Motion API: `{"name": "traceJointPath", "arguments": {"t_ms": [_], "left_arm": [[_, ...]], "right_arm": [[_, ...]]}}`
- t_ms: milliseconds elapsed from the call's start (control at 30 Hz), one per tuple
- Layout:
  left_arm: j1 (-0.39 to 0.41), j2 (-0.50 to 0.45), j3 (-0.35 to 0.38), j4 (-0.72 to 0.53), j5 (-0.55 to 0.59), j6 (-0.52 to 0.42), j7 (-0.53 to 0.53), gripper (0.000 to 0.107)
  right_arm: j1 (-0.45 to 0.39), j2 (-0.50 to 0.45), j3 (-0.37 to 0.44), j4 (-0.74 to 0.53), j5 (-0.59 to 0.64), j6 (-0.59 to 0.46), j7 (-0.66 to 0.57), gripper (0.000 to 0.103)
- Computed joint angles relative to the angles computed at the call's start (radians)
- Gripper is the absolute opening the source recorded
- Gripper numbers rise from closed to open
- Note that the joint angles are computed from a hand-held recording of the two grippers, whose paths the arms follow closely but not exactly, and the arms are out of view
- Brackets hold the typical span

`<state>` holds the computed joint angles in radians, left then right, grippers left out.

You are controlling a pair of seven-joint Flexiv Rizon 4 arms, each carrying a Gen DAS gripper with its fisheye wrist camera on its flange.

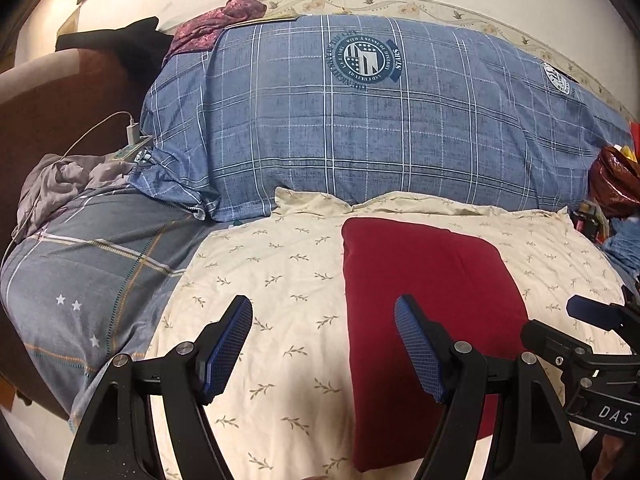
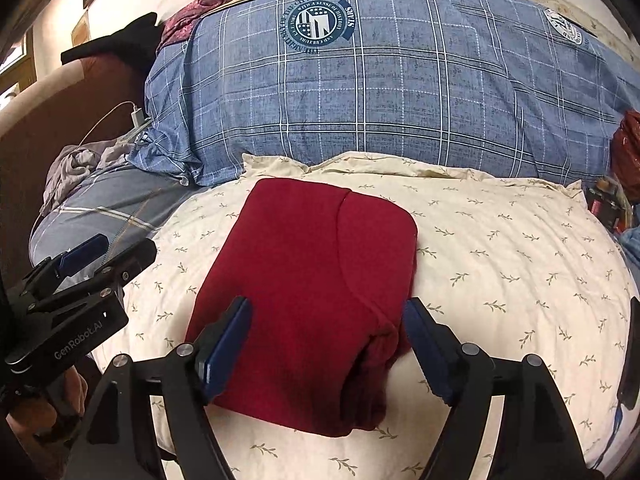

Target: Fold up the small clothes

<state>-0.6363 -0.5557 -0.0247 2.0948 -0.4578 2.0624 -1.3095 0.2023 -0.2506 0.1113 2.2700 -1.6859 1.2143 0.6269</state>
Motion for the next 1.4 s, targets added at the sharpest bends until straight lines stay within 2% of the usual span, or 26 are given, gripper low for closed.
{"name": "traceJointPath", "arguments": {"t_ms": [633,1000,1400], "left_arm": [[-0.016,-0.03,0.019,-0.041,-0.004,-0.036,0.012,0.074],[-0.056,-0.045,0.059,-0.076,-0.027,-0.076,0.021,0.074],[-0.079,-0.055,0.081,-0.088,-0.046,-0.084,0.019,0.073]], "right_arm": [[-0.002,-0.036,-0.006,-0.016,0.027,0.019,-0.007,0.08],[0.014,-0.052,-0.017,-0.026,0.073,0.025,-0.057,0.08],[0.011,-0.069,-0.022,-0.033,0.061,0.042,-0.04,0.081]]}}
